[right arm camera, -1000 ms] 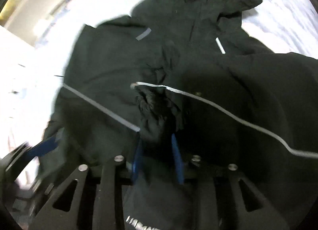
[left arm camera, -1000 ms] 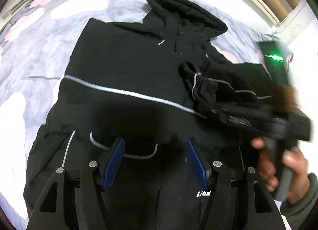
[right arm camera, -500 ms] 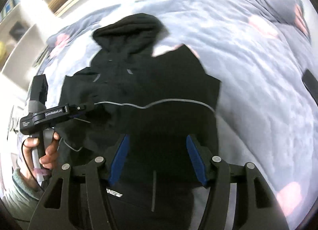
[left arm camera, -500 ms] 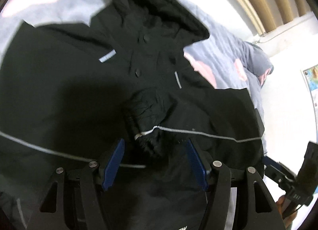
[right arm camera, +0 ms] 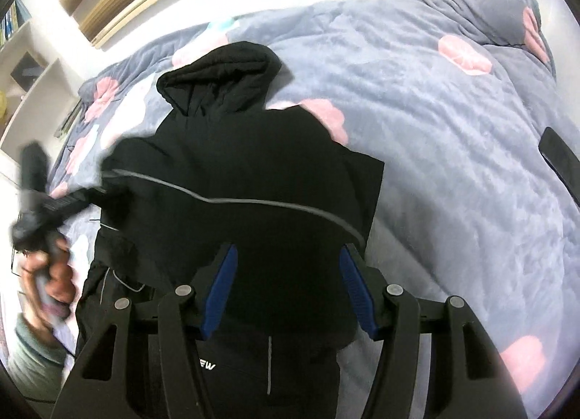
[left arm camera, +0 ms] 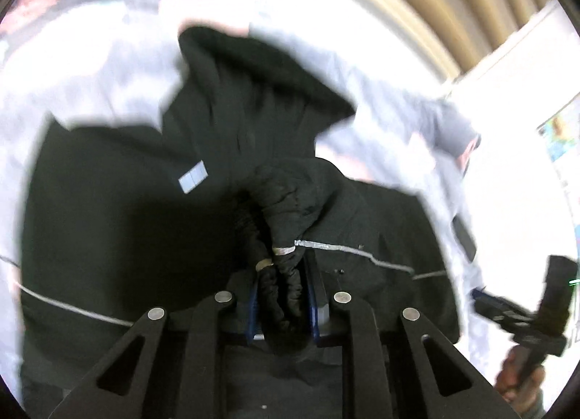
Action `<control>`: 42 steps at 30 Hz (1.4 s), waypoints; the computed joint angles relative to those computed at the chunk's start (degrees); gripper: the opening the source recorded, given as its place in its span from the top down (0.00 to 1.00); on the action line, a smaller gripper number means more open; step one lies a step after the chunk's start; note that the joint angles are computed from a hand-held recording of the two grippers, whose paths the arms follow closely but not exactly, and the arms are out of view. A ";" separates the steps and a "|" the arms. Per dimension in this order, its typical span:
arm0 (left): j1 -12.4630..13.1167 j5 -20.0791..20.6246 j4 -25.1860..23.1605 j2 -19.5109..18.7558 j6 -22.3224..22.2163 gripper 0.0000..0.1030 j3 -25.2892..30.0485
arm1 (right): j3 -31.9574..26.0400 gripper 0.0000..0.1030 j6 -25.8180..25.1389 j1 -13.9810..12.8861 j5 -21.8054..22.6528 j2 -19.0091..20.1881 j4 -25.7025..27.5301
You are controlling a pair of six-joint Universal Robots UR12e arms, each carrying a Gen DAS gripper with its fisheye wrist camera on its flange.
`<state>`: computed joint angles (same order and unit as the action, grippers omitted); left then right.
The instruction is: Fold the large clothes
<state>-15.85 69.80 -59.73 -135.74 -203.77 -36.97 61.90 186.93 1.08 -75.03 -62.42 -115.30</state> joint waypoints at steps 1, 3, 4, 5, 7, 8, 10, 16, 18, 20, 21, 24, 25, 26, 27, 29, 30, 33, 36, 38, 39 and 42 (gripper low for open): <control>0.45 0.83 0.88 0.65 0.28 0.80 -0.31 | -0.65 0.39 -0.12 0.14 -0.14 0.55 0.82; 1.41 2.72 1.42 1.83 1.15 0.80 -0.98 | -1.59 0.39 -0.40 0.42 0.54 1.51 1.75; 1.91 3.64 1.02 2.46 1.80 0.80 -1.54 | -2.31 0.39 -0.65 0.74 1.01 2.34 2.44; 2.39 4.55 0.07 2.75 2.27 0.80 -1.71 | -2.77 0.39 -1.04 1.03 0.97 2.90 2.88; 3.16 6.18 -2.98 2.82 2.52 0.80 -1.76 | -4.19 0.39 -2.35 1.97 0.31 4.51 4.48; 3.58 6.55 -5.22 2.68 2.73 0.80 -1.80 | -5.08 0.39 -2.59 2.47 -0.59 5.39 5.39; 4.24 6.07 -8.69 2.27 3.14 0.80 -2.47 | -7.32 0.39 -3.14 3.65 -3.58 7.56 8.02; 4.28 6.53 -11.21 1.31 2.36 0.76 -6.80 | -11.18 0.39 -5.95 6.01 -12.52 11.34 12.26; 4.59 5.31 -9.24 1.89 -0.34 0.75 -8.31 | -11.50 0.39 -6.62 6.04 -12.93 11.66 12.79; 4.75 4.62 -8.26 2.47 -1.51 0.75 -9.20 | -11.76 0.39 -6.88 5.97 -12.89 11.91 13.20; 4.70 5.11 -8.12 2.89 -1.70 0.74 -9.49 | -11.99 0.40 -6.67 5.84 -12.57 11.92 13.69; 4.18 9.38 -7.10 5.09 -1.90 0.64 -10.80 | -12.25 0.40 -5.19 5.34 -11.19 11.13 14.24; 3.52 12.66 -5.09 6.48 -1.36 0.62 -12.08 | -11.25 0.40 -4.72 5.06 -9.85 10.14 13.21; 3.09 15.30 -3.66 7.34 -0.96 0.57 -12.85 | -10.01 0.40 -4.51 4.76 -8.15 9.06 11.92; 2.80 17.42 -2.28 8.20 -0.65 0.50 -13.61 | -8.68 0.40 -4.33 4.54 -6.74 7.99 10.44; 2.16 20.12 1.72 9.71 -0.60 0.43 -15.27 | -6.24 0.40 -4.48 4.42 -5.20 6.06 7.66; 2.03 20.06 3.39 10.25 -0.64 0.42 -15.97 | -5.56 0.40 -4.81 4.53 -4.94 5.56 6.92; 1.94 14.88 4.48 9.98 0.25 0.42 -15.85 | -5.42 0.40 -5.79 5.13 -5.67 5.81 7.60; 1.52 11.22 -0.75 7.48 2.46 0.42 -13.05 | -6.87 0.43 -4.80 6.15 -8.47 7.56 11.08; 0.89 11.68 -8.07 4.46 2.39 0.42 -9.27 | -6.63 0.43 -5.54 6.55 -9.93 8.07 11.05; 0.76 11.99 -12.15 2.84 2.21 0.42 -7.49 | -7.22 0.43 -6.59 6.82 -10.86 8.54 12.04; 0.65 12.83 -14.36 0.95 1.15 0.42 -5.69 | -8.14 0.43 -8.82 7.42 -13.14 9.27 13.07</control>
<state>-15.20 82.64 -74.09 -134.78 -202.63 -42.66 53.75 178.12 8.50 -88.17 -53.15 -102.22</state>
